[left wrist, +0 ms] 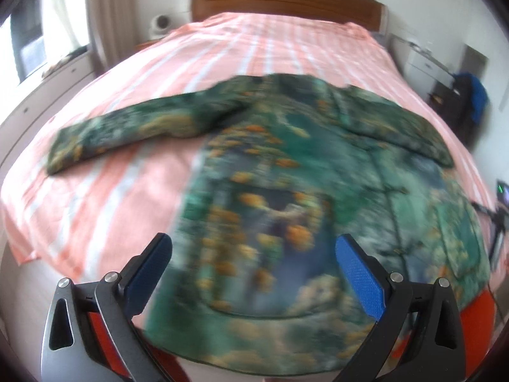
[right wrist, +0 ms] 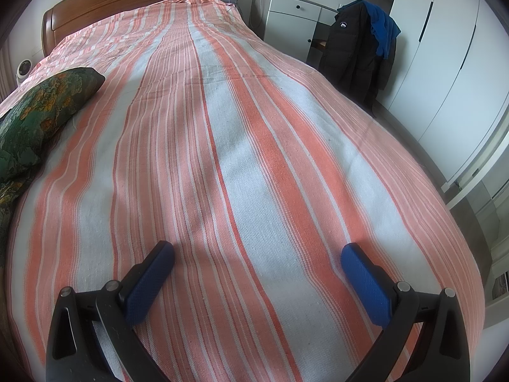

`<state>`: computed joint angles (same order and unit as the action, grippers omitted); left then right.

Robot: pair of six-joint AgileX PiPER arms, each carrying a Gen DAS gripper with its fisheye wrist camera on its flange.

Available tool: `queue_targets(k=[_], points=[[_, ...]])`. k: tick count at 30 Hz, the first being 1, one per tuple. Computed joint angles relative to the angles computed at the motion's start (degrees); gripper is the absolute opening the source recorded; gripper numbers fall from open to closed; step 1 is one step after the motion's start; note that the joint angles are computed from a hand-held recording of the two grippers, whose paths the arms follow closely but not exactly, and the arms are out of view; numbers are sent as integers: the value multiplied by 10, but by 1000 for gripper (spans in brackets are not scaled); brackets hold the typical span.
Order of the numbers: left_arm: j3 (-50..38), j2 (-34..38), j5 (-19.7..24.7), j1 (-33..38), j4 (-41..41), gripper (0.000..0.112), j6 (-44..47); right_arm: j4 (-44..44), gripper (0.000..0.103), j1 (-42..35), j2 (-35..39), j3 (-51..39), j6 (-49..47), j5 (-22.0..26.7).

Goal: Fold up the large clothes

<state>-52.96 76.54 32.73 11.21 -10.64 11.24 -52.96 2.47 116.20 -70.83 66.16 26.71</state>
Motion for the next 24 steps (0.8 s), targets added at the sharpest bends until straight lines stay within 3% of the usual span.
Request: queue_targets(k=[7,10,17,20,22,24], points=[[-122,79,91,199,-117,102,69,-6,103,4,0,1,4,7],[-130,92,97,250,-156,102,85,-3,103,0,-2,4,2,-1],[-111,86,68,204,-52,102,18,1,103,-7,-1,6,-2,-10],[-99,70,53,174,-24,102,-2,55,103,-14,4,-13,-66,-6],[-97,71,50,153,-6,102,-16,62,103,-2,-1,-25,-63,34],[-93,72,46,135,9,102,-28,0,103,40,-27,-21,16,104]])
